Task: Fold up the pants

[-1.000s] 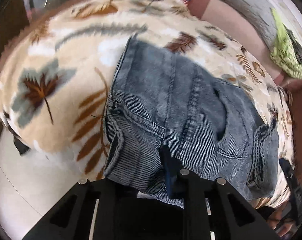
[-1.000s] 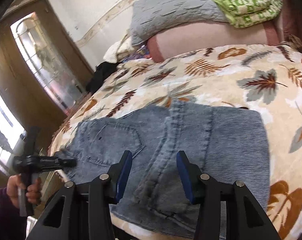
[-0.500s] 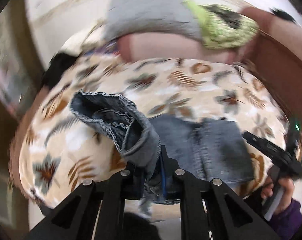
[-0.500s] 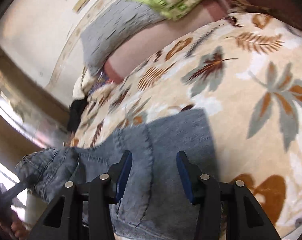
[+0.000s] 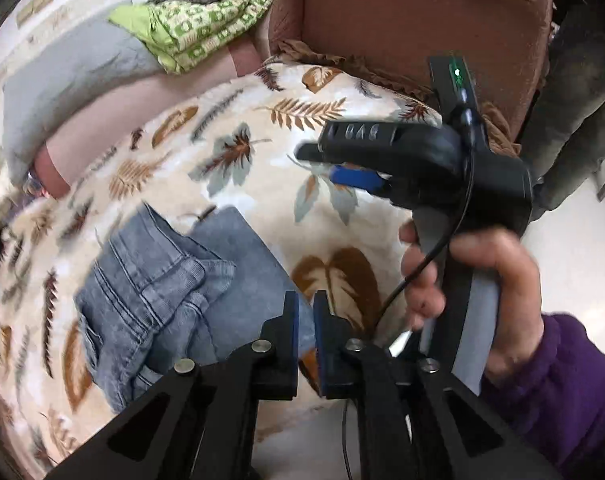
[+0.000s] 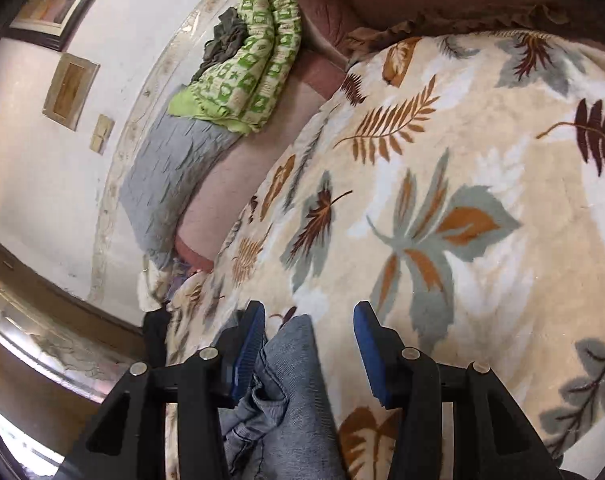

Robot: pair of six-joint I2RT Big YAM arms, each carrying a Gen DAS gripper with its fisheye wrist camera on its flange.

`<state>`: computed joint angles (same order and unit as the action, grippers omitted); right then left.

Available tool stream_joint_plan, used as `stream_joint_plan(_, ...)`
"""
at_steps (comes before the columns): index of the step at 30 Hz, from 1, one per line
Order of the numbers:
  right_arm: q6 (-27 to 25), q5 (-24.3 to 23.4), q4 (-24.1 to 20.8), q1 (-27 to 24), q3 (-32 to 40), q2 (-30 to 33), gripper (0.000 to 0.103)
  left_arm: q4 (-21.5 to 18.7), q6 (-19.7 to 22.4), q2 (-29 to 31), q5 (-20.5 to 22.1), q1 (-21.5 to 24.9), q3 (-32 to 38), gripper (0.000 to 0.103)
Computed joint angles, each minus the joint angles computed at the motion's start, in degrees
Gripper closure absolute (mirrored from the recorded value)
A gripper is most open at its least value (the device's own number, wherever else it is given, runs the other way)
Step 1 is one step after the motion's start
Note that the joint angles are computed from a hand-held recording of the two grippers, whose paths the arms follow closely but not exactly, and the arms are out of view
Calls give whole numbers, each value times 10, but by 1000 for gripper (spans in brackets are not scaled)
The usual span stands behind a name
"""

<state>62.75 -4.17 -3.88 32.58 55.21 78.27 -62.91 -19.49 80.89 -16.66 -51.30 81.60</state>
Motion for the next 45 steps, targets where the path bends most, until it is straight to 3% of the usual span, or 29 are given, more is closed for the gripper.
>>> stream_joint_plan(3,-5,-102,53,-7,4,22,37,-14,-33,-39,-6,30,-32,94)
stream_joint_plan(5,3,-175,83,-4,18,49,37,-31,-67,-88,-21,71,-68,94)
stream_joint_plan(7,6,-223,82,6,42,78,37,-49,-90,-117,-42,104,-92,86)
stream_joint_plan(10,4,-248,43,24,80,111,36,-82,-119,-139,-44,166,-122,82)
stream_joint_plan(12,-1,-236,2,35,99,123,36,-82,-136,-153,-26,193,-144,82)
stream_joint_plan(13,4,-244,0,38,101,128,36,-80,-143,-159,-17,207,-156,82)
stream_joint_plan(16,43,-295,51,42,89,139,36,-65,-151,-165,2,222,-182,82)
stream_joint_plan(19,44,-297,34,51,93,144,36,-38,-140,-151,24,238,-192,82)
stream_joint_plan(23,50,-257,-3,61,107,150,32,0,-124,-137,47,243,-198,82)
stream_joint_plan(31,117,-196,0,58,136,179,29,26,-105,-122,70,241,-204,82)
stream_joint_plan(34,100,-199,-26,60,167,197,27,35,-105,-128,87,250,-211,82)
stream_joint_plan(35,76,-192,-43,64,177,197,35,35,-107,-130,89,251,-212,82)
stream_joint_plan(36,35,-177,-73,70,191,195,64,34,-108,-130,89,251,-212,82)
stream_joint_plan(37,-19,-139,-131,80,215,193,79,32,-109,-132,86,251,-213,82)
stream_joint_plan(38,-51,-109,-163,87,224,186,87,32,-109,-133,86,252,-213,82)
stream_joint_plan(45,-116,-17,-160,111,195,90,92,23,-115,-149,84,245,-211,82)
